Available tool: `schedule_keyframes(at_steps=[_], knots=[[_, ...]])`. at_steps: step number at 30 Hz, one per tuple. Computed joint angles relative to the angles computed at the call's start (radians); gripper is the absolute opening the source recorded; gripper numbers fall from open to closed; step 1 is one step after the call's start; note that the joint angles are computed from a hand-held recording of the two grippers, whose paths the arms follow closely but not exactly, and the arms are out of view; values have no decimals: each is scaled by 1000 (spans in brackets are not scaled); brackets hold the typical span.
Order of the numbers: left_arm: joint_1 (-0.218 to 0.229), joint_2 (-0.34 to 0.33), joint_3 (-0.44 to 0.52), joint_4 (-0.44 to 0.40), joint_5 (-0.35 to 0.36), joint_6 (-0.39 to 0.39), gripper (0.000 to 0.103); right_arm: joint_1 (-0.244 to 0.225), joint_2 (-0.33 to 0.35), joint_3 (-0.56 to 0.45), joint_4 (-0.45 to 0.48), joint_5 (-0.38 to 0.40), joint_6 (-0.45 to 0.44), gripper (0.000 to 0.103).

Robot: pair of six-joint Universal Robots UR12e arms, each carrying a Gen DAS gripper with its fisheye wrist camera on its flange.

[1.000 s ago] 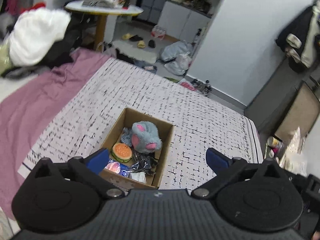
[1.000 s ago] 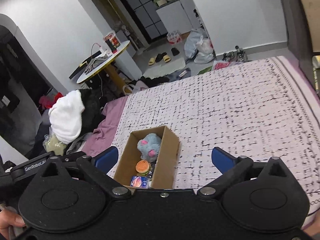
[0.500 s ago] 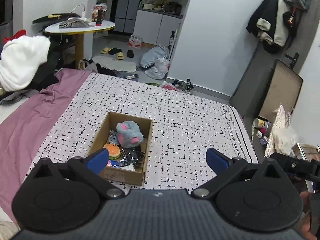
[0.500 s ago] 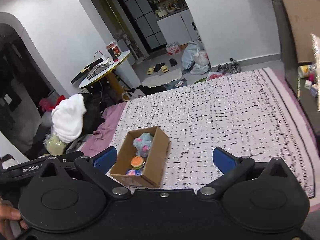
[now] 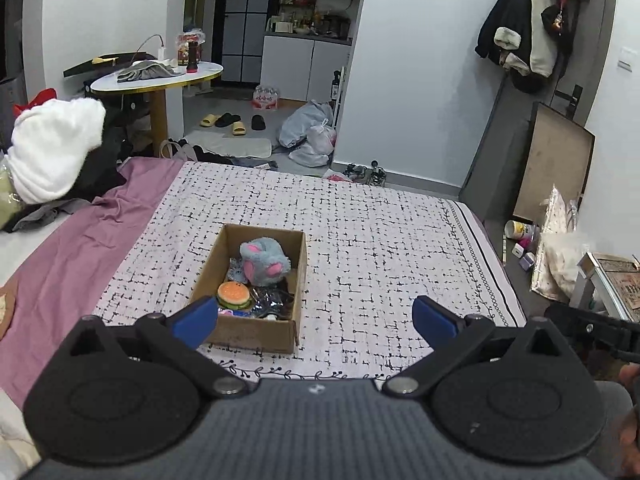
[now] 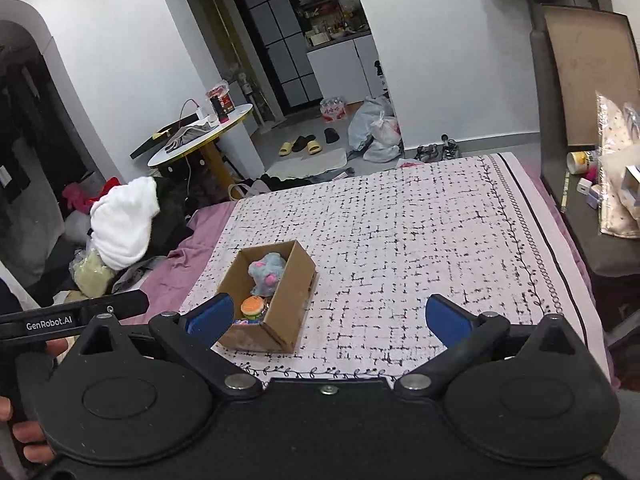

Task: Organize soft objects

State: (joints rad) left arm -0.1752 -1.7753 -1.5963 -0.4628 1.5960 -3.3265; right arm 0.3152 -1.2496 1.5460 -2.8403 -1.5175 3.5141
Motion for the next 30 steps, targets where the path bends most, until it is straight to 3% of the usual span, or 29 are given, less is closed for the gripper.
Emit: schedule_keyframes(at_steps=[9, 30], knots=[[-19, 11, -37, 36, 58, 38, 103, 2, -20, 39, -14, -3, -6, 103], [-20, 0, -55, 43, 54, 38, 103, 16, -10, 49, -10, -30, -38, 103]])
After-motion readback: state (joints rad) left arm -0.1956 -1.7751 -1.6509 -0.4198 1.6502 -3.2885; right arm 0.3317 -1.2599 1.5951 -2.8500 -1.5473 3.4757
